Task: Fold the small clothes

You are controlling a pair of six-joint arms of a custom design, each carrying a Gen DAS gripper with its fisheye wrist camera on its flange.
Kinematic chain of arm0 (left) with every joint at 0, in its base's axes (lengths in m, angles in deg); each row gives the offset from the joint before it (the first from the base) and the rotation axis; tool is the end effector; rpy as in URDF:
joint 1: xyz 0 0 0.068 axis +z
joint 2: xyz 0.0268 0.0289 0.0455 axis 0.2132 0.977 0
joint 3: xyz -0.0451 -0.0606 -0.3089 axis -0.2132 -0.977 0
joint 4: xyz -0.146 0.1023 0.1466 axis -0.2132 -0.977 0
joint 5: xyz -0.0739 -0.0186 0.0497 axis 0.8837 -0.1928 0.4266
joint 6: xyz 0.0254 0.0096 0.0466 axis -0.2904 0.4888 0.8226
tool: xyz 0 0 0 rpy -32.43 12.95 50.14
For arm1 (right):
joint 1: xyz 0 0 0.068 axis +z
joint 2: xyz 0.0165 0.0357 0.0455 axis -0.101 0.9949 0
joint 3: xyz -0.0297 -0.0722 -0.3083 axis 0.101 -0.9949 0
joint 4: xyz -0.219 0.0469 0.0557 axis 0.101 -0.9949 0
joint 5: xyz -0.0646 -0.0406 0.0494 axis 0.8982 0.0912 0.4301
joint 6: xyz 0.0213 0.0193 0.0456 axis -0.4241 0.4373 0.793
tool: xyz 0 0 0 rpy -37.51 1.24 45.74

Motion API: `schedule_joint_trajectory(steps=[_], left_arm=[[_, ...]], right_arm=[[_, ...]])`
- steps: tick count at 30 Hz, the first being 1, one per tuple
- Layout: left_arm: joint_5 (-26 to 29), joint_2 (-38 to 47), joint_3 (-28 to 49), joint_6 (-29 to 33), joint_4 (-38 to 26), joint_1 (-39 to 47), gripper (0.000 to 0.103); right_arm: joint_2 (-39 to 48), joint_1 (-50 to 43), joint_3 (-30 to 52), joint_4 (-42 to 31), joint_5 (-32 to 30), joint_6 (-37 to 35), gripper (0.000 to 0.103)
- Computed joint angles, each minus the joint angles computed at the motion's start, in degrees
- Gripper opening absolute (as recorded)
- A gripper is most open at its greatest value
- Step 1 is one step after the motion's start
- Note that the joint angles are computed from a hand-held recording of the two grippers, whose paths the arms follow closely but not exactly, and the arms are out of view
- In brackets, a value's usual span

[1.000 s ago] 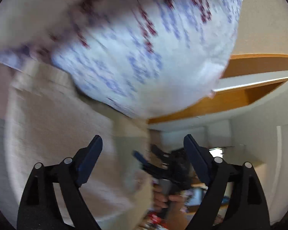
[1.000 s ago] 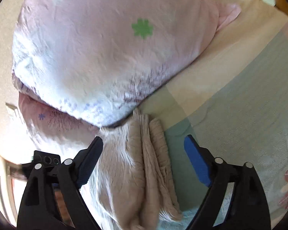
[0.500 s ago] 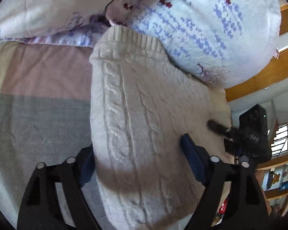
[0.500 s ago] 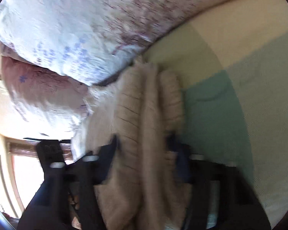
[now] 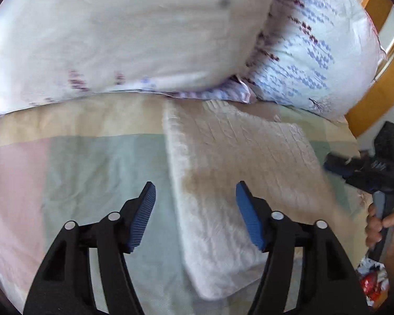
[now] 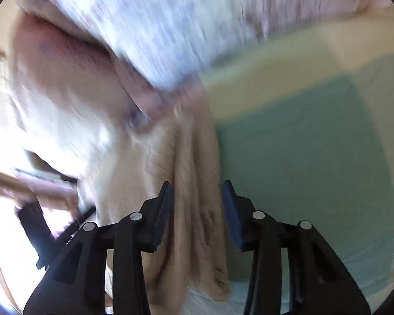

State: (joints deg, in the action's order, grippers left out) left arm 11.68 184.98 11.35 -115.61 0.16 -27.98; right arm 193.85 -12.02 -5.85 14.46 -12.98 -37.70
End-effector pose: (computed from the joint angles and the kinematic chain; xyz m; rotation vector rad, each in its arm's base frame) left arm 0.2453 -0.1976 0.1986 -0.1612 2.5663 -0.2744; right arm 0.3468 -0.0141 0.1853 0.1782 2.6373 1.0119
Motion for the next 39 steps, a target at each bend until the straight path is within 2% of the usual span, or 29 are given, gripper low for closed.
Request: schedule_joint_trajectory(steps=[1, 2, 4, 6, 7, 8, 11, 14, 16, 18, 20, 21, 23, 25, 27, 28, 30, 31, 32, 34, 35, 36, 37, 38, 39], left_arm=[[-3.05, -2.80, -2.98, -2.11, 1.56, -1.84, 0.080], [-5.16, -3.80, -3.64, -3.65, 1.56, -3.43, 0.085], [-7.78, -8.57, -7.22, -5.12, -0.07, -4.82, 0.086], [-10.13, -9.90, -7.93, -8.21, -2.45, -7.92, 0.094], [-11.68, -9.96, -8.21, -10.39, -3.54, -9.94, 0.095], [-12.89, -9.43, -7.72, -12.27, -4.72, -11.44, 0.098], [-16.73, -9.57, -8.01, -18.09, -8.04, -14.83, 0.101], [-18.45, -9.96, -9.70, -23.45, -9.36, -18.18, 0.101], [-18.98, -9.75, -10.65, -25.19, -9.64, -19.70, 0.101], [-19.55, -8.82, -11.40, -25.76, -9.80, -21.13, 0.101], [-20.43, -8.02, -12.11, -26.34, -10.00, -22.46, 0.101], [-20.62, -7.76, -12.57, -27.00, -9.98, -23.07, 0.101], [-19.97, -7.54, -13.50, -29.28, -9.94, -24.16, 0.101], [-19.26, -7.90, -14.76, -30.87, -8.58, -25.49, 0.101], [-19.25, -7.77, -15.05, -30.86, -8.09, -26.52, 0.101], [-18.99, -7.30, -14.80, -30.65, -8.03, -26.80, 0.101], [-17.44, -6.37, -14.52, -29.45, -6.35, -26.80, 0.101], [-16.98, -6.09, -14.47, -28.95, -5.57, -26.76, 0.101], [-16.62, -5.40, -14.13, -28.49, -4.92, -26.79, 0.101], [-16.45, -4.10, -13.13, -28.73, -4.96, -27.03, 0.101], [-16.34, -3.47, -13.05, -28.93, -4.02, -27.26, 0.101], [-16.15, -2.74, -12.92, -28.98, -3.13, -27.42, 0.101], [-15.99, -1.90, -12.49, -29.16, -3.00, -27.52, 0.101], [-15.70, -0.40, -11.61, -29.40, -3.19, -27.63, 0.101], [-15.51, 0.92, -10.87, -29.80, -3.59, -27.84, 0.101]], right_arm=[[-2.14, -0.73, -2.08, 3.67, -2.58, 1.72, 0.043], [-2.78, -0.25, -2.06, 4.08, -3.45, 1.85, 0.043], [-1.85, 2.49, 0.16, 0.90, -1.38, -0.52, 0.043], [0.19, 5.37, 1.93, -0.28, 1.05, -0.36, 0.042], [1.78, 6.91, 2.82, -0.80, 2.32, 0.28, 0.036], [3.32, 8.00, 3.58, -1.23, 3.07, 0.66, 0.013], [3.03, 8.69, 3.73, 0.33, 6.45, 0.31, 0.009], [1.91, 5.88, 4.73, 2.08, 10.45, 4.55, 0.009], [4.00, 4.96, 8.27, -1.68, 15.23, 3.33, 0.009], [5.41, 4.81, 10.89, -5.67, 15.75, 0.21, 0.016], [1.34, 3.67, 7.18, -2.11, 13.26, 1.50, 0.025], [-2.02, 1.56, 4.29, -0.65, 9.78, 1.28, 0.044], [-9.01, -1.78, -2.28, 1.51, -0.42, 0.62, 0.063], [-15.29, -2.38, -8.06, 0.14, -7.36, -3.33, 0.063], [-18.54, -1.17, -12.03, -2.49, -8.97, -8.57, 0.063], [-18.87, 1.44, -14.57, -2.74, -4.92, -11.36, 0.063], [-15.90, 6.94, -18.01, 3.21, 7.02, -8.84, 0.056], [-16.29, 7.61, -20.73, 8.84, 8.43, -6.95, 0.056], [-17.33, 7.42, -21.93, 11.25, 9.24, -5.94, 0.055], [-20.81, 7.31, -21.92, 9.28, 9.89, -3.87, 0.055], [-24.88, 7.03, -24.27, 10.24, 10.64, -3.78, 0.059], [-30.63, 7.80, -27.35, 11.39, 14.87, -4.06, 0.074], [-34.84, 6.46, -28.79, 9.94, 17.26, -6.09, 0.083], [-38.52, 6.54, -31.58, 10.33, 19.42, -6.68, 0.088], [-40.83, 7.13, -33.99, 10.61, 21.06, -7.12, 0.088]])
